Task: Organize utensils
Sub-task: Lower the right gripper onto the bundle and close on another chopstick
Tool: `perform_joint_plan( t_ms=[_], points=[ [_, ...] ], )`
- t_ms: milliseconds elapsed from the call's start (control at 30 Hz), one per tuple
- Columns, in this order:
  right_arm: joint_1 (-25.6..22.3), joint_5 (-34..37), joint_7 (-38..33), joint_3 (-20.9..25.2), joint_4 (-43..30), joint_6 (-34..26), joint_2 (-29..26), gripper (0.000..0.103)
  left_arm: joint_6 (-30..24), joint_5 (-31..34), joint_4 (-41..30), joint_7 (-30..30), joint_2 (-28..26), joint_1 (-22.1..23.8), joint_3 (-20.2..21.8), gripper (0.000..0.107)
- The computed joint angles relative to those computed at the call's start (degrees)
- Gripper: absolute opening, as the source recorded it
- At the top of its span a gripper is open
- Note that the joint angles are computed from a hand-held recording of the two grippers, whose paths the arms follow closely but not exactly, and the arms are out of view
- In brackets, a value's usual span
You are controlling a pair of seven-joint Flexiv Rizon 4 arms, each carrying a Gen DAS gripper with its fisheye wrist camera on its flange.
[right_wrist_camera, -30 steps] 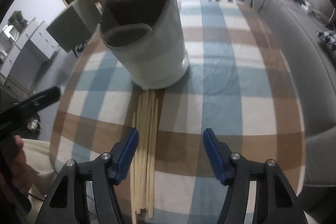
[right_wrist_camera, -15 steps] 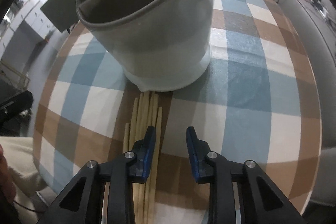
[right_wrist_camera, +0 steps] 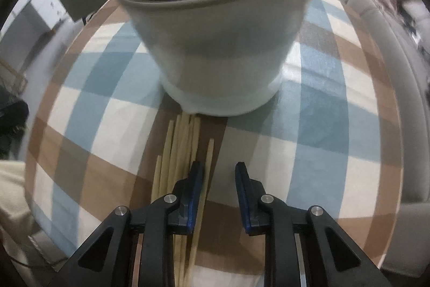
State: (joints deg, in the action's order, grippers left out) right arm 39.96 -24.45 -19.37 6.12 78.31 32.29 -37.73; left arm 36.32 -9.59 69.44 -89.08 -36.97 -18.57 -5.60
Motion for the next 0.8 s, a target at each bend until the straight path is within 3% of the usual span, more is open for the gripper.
perform_joint_plan(
  t_ms=[233,367,567,800],
  points=[
    [0.45,-1.01,1.17,-0.96,-1.16,-0.05,-0.84,0.021,-0.52,0.13,-0.3,-0.37,-0.22,0.21,0.19,0.095],
    [1.07,-3.83,4.21,-2.45,0.47,3.08,-0.86,0.005,-1.59,0.42,-0.85,-0.46,-0.63,0.26,0.37,0.095],
    [0.01,-3.95,9.7,-2.43,5.17,8.05,1.99,0.003,-5.02,0.76,-2.35,-1.5,-1.4,-0.02,0.48,0.095],
    [-1.54,-9.38,29.01,-4.38,20.03,20.49,10.87,0.003,-11.69,0.07,-3.44,3.95,-1.96,-1.18,-1.54,0.095]
  ],
)
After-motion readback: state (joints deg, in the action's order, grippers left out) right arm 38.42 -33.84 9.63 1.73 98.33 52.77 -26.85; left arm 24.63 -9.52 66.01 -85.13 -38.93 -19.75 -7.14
